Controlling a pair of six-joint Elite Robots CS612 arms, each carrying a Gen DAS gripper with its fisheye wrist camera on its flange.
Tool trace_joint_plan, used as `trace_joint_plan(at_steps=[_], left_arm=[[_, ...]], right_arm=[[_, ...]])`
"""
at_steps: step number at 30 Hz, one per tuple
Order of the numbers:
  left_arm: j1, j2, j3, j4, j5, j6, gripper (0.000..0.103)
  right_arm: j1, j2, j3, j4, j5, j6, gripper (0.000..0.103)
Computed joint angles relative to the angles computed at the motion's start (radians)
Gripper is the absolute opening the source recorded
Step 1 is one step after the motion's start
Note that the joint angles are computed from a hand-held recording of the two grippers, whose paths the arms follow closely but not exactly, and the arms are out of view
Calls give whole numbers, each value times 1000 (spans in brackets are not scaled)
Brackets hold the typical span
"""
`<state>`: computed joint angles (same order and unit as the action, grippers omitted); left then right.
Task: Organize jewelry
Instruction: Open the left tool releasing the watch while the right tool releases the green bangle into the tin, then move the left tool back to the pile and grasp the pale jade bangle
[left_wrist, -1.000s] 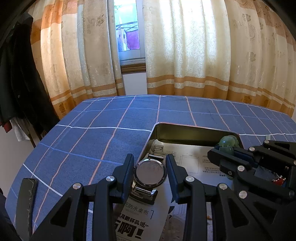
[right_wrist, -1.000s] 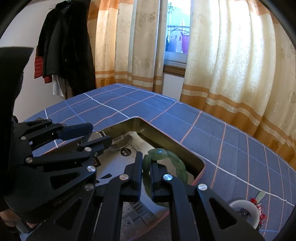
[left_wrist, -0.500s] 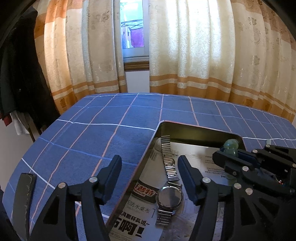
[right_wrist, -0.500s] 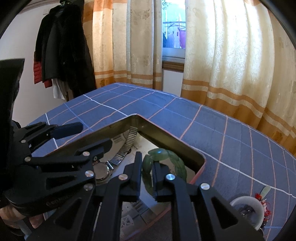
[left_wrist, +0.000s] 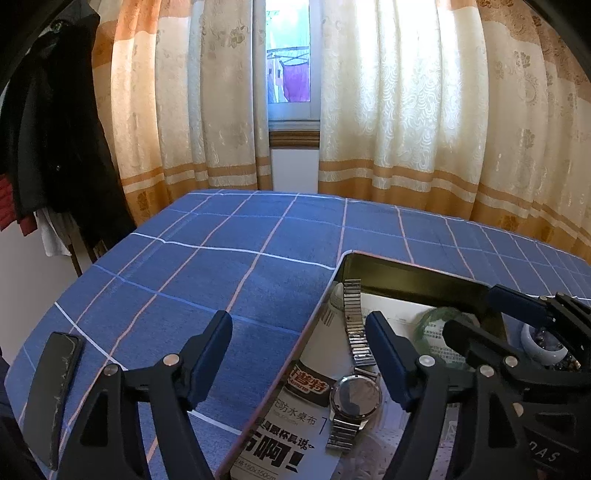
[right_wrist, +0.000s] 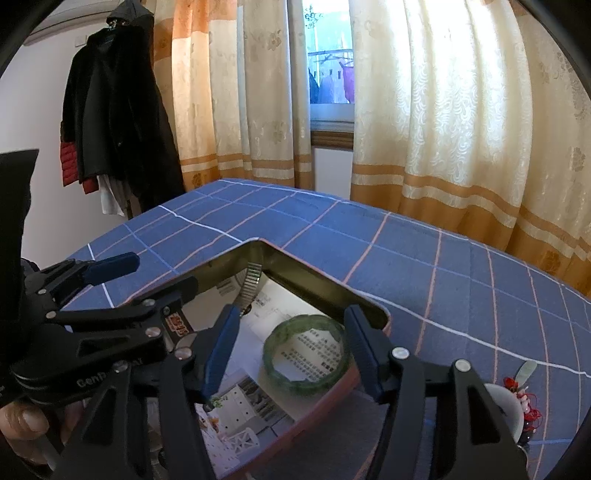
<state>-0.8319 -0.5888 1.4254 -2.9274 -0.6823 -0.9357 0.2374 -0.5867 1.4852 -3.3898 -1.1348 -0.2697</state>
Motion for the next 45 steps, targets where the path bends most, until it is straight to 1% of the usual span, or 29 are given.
trace_joint_plan(at_steps=[3, 6, 8, 11, 13, 16, 18, 19, 21, 22, 24, 25, 26, 27, 28, 30, 32, 33, 34, 36, 37, 39, 41, 43, 45], left_arm=[[-4, 1, 1, 0, 25, 1, 76], [-11, 2, 7, -18, 58, 0, 77], [-16, 2, 10, -21, 86, -9, 78], [-23, 5, 10, -31, 122, 2, 80], [-25, 8, 11, -57, 126, 27, 80], [-28, 6, 18, -71, 136, 23, 80], [-33, 2, 27, -79, 143, 9, 80], [-38, 0, 34, -98, 141, 11, 80], [-52, 2, 44, -166, 140, 48, 80], [-58, 2, 43, -177, 139, 59, 80], [-72, 12, 33, -254, 127, 132, 80], [-78, 18, 22, -274, 118, 168, 80], [-84, 23, 5, -273, 104, 202, 80], [-87, 30, -15, -281, 79, 244, 80], [-89, 36, -32, -283, 62, 269, 80], [-91, 52, -75, -273, 23, 314, 80], [-93, 71, -123, -252, -20, 350, 80], [-92, 78, -142, -238, -39, 359, 80], [-91, 87, -168, -215, -66, 369, 80], [-85, 107, -220, -162, -121, 387, 80], [-84, 113, -237, -139, -133, 389, 80], [-74, 131, -289, -58, -188, 398, 80], [-68, 146, -322, -25, -227, 393, 80], [-59, 161, -358, 19, -271, 396, 80], [-54, 170, -378, 30, -306, 401, 80]], right_arm=[[0, 1, 0, -11, -4, 7, 65], [1, 0, 3, -21, -14, 7, 65], [3, -1, 10, -41, -28, 7, 65], [7, -3, 25, -81, -53, -2, 65], [7, -7, 35, -97, -60, -13, 65], [3, -24, 57, -90, -82, -31, 65], [-9, -41, 83, -106, -83, -23, 65], [-20, -52, 101, -119, -78, -24, 65], [-42, -68, 134, -157, -85, -20, 65], [-57, -76, 153, -181, -94, -13, 65], [-89, -86, 180, -211, -103, 15, 65], [-106, -89, 192, -228, -116, 37, 65], [-123, -89, 203, -242, -144, 54, 65], [-131, -90, 205, -239, -169, 62, 65], [-141, -89, 208, -237, -198, 75, 65], [-160, -85, 210, -235, -227, 110, 65], [-177, -81, 210, -212, -222, 145, 65], [-186, -84, 213, -207, -196, 161, 65], [-195, -82, 215, -226, -173, 190, 65], [-200, -81, 216, -233, -158, 214, 65], [-200, -81, 213, -226, -157, 218, 65], [-197, -81, 208, -213, -168, 215, 65], [-194, -82, 203, -193, -185, 214, 65], [-200, -83, 211, -192, -185, 222, 65], [-206, -83, 215, -196, -180, 233, 65]])
